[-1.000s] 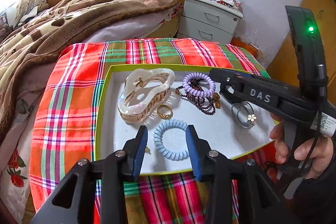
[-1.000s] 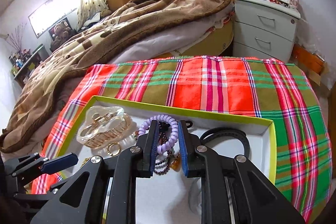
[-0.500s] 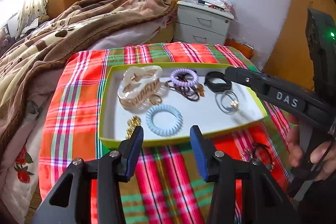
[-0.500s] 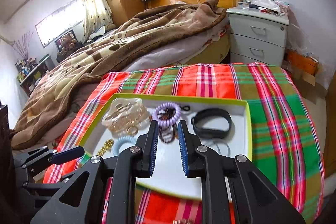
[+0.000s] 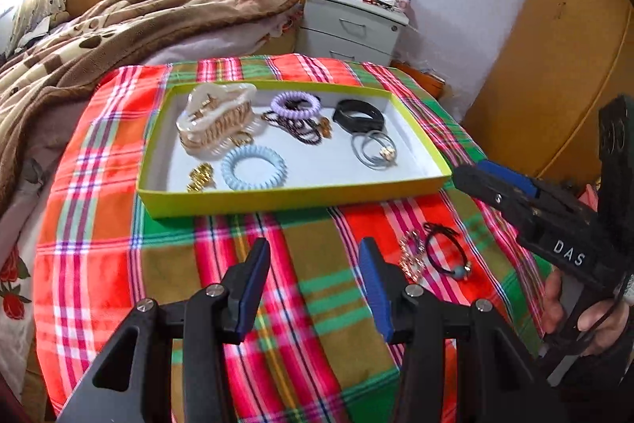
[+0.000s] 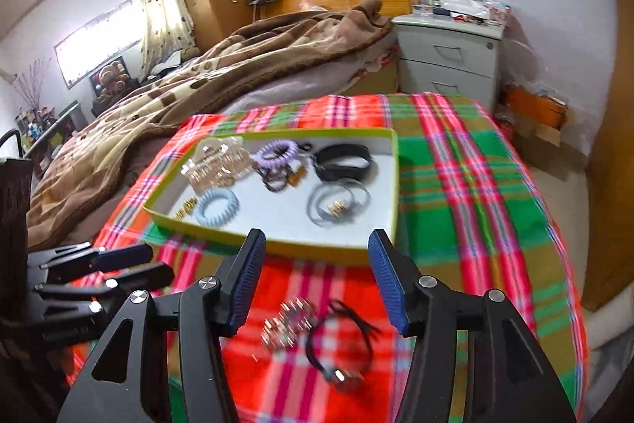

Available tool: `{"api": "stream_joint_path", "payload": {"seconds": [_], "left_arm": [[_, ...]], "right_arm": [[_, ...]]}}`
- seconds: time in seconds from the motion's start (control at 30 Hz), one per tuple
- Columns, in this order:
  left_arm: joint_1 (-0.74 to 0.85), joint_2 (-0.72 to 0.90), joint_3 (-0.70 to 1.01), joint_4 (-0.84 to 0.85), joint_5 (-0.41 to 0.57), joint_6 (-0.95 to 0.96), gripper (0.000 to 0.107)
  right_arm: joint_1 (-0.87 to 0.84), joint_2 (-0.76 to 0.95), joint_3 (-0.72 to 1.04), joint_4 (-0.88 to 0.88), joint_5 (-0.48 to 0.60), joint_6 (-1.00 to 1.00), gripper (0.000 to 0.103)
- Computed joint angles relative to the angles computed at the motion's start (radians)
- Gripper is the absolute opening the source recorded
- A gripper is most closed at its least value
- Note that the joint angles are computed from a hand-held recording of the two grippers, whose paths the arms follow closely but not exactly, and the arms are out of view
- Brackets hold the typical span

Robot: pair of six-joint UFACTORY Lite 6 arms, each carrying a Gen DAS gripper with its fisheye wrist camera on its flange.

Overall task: Organize jewelry
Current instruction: 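Move both tools toward the gold hair clip and black charm hair tie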

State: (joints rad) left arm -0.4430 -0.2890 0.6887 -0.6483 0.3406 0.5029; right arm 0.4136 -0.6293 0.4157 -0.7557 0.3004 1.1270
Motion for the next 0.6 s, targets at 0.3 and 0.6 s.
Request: {"api": "stream_joint_path", "payload": {"seconds": [0.3, 0.6], "left_arm": [[-0.008, -0.043, -0.055, -0.095, 0.019, 0.07, 0.048], [0.044, -0.039, -0.085, -0.287, 0.079, 0.268, 0.048]], "right_arm": [[0.072, -0.238, -0.188, 0.093, 0.136, -0.034, 0.055], [0.155, -0.239, -0.237, 0.056, 0.151, 0.055, 0.055]]}}
